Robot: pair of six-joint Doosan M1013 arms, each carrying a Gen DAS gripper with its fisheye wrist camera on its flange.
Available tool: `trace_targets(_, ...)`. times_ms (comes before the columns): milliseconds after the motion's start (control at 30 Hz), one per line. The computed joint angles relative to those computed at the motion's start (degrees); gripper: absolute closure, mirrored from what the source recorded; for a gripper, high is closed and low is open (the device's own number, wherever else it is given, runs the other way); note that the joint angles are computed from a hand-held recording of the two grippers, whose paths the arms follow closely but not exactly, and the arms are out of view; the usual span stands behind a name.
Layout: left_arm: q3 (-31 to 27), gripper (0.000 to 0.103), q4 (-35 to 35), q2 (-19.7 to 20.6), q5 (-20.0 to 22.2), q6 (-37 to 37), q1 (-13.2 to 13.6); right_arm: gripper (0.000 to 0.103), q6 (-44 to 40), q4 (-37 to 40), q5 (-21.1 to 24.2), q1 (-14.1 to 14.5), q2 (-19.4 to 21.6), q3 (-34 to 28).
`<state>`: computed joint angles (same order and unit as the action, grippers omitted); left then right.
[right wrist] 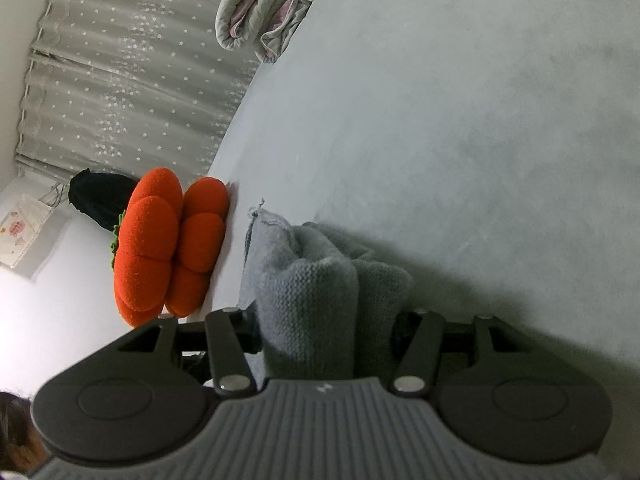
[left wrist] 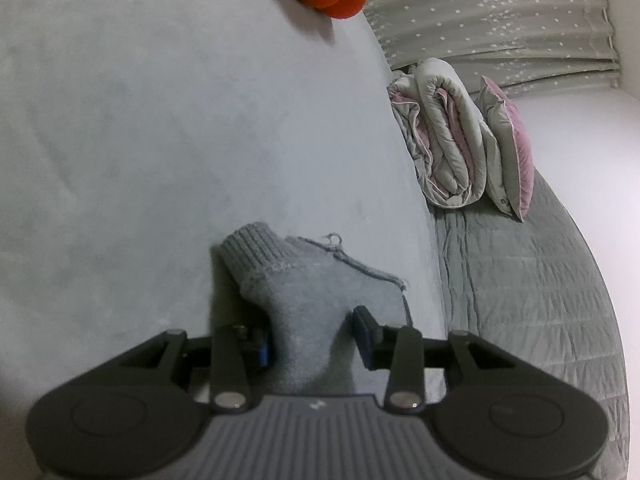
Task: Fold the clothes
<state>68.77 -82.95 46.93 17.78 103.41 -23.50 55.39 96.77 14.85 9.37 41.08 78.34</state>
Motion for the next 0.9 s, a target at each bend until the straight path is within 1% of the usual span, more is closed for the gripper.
trace_targets(33, 0.0, 0.071, -0.3, 0.0, 0.0, 0.4, 0.0, 0.047, -0.9, 0.6, 0.1, 0.0, 0.0, 0.0)
trace_targets(67, 0.0, 0.072, -0.7, 0.0, 0.0, 0.9, 0.0, 0.049, -1.9, 1.2, 0.2, 0.0, 0.0, 0.1)
trace_targets(133, 0.0, 0.073, -0.9, -0.1, -0.1, 1.6, -0.1, 0.050, -4.5, 2.7, 0.1, 0.0, -0.1, 0.3)
trace_targets(233, 0.2, 0.077, -2.6, -0.2, 0.0, 3.0, -0.1, 0.051, -7.9, 4.6, -0.1, 0.1, -0.2, 0.5)
trace_targets(400, 0.5, 0.079, -9.4, -0.4, 0.2, 7.7, -0.1, 0.054, -14.0, 8.6, -0.5, 0.5, -0.4, 0.4)
trace_targets(467, 0.2, 0.080, -12.9, -0.4, 1.3, 10.3, 0.1, 0.055, -13.2, 7.6, 0.0, 0.3, -0.5, 0.0)
trace_targets(533, -0.1, 0.080, -16.1, -0.3, 2.5, 13.3, 0.3, 0.055, -17.4, 11.9, 0.3, 0.2, -0.7, 0.0)
trace_targets(567, -0.6, 0.081, -16.6, -0.2, 2.9, 13.9, 0.3, 0.055, -19.6, 14.0, 0.0, 0.2, -0.8, 0.0)
trace_targets(633, -1.8, 0.081, -16.4, 0.2, 3.4, 14.0, 0.3, 0.055, -24.1, 18.3, -0.4, 0.2, -1.0, 0.0)
trace_targets(700, -3.9, 0.081, -14.1, 1.0, 3.6, 12.1, 0.2, 0.055, -28.7, 22.7, -1.0, 0.2, -1.2, -0.2)
trace_targets(733, -5.3, 0.081, -12.3, 1.6, 3.4, 10.5, 0.2, 0.055, -29.8, 23.6, -1.6, 0.2, -1.0, -0.7)
trace_targets(800, -8.3, 0.081, -9.5, 2.9, 2.9, 7.4, 0.2, 0.055, -30.9, 24.4, -3.0, 0.3, -0.5, -2.0)
trace_targets(900, -12.8, 0.082, -9.4, 5.4, 2.3, 5.8, 0.3, 0.056, -28.9, 22.1, -4.3, 0.1, 1.0, -5.1)
